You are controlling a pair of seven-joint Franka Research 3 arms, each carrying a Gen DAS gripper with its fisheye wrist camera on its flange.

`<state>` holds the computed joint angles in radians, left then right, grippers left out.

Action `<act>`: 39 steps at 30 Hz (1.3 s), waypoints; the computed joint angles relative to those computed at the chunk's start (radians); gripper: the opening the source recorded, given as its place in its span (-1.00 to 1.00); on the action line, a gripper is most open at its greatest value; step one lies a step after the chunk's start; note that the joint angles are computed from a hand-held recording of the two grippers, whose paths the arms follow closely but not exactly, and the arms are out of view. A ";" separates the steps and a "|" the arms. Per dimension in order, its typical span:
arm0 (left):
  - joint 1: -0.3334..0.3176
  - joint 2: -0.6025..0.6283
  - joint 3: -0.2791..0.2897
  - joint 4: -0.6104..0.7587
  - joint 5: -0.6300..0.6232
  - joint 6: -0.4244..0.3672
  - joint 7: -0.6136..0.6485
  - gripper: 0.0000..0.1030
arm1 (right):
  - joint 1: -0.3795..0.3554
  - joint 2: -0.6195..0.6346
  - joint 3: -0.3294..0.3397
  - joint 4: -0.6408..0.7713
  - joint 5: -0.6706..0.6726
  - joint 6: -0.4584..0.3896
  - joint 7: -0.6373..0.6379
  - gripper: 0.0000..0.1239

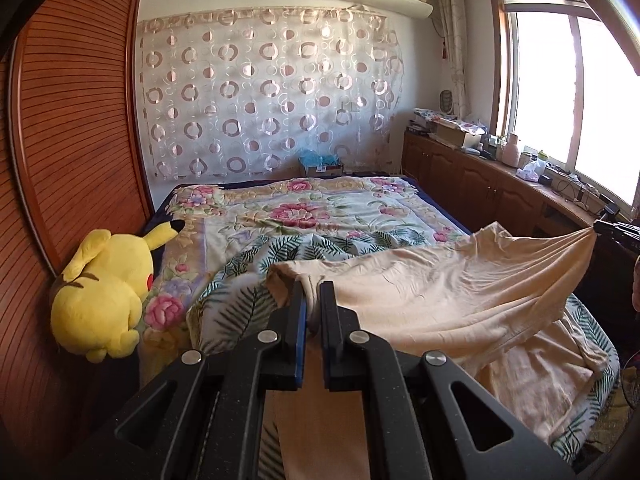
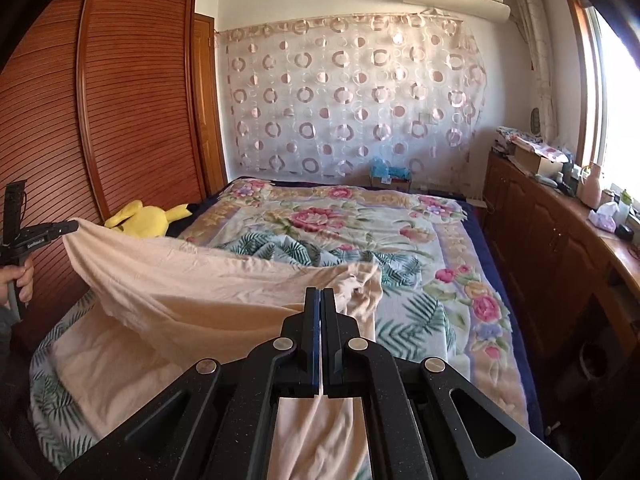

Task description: Fold small clothes

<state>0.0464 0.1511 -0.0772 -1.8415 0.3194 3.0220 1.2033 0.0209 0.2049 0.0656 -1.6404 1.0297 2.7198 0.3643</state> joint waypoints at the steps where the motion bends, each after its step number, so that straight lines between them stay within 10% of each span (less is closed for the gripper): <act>1: -0.005 -0.030 0.007 -0.047 0.014 0.014 -0.019 -0.87 | -0.008 -0.035 0.003 -0.051 0.028 0.003 -0.034 -1.00; 9: 0.003 -0.165 -0.007 -0.281 0.021 0.043 -0.085 -0.87 | 0.016 -0.198 -0.075 -0.318 0.094 -0.045 -0.101 -1.00; 18: -0.007 -0.140 -0.013 -0.314 0.046 -0.027 -0.132 -0.86 | 0.034 -0.106 -0.079 -0.299 -0.037 -0.013 0.046 -1.00; 24: -0.009 -0.153 -0.010 -0.326 0.095 -0.024 -0.171 -0.21 | 0.042 -0.116 -0.051 -0.290 -0.083 0.059 0.088 -0.80; 27: -0.012 -0.155 -0.013 -0.330 0.036 -0.023 -0.112 -0.08 | 0.041 -0.124 -0.036 -0.299 0.014 0.066 -0.006 -0.22; 30: -0.014 -0.145 -0.014 -0.328 0.001 -0.024 -0.080 0.52 | 0.046 -0.091 -0.031 -0.282 0.104 0.057 -0.095 -0.13; 39: -0.022 -0.102 -0.006 -0.292 0.084 -0.098 -0.168 0.56 | 0.083 0.081 -0.018 -0.156 -0.166 0.054 0.142 -0.13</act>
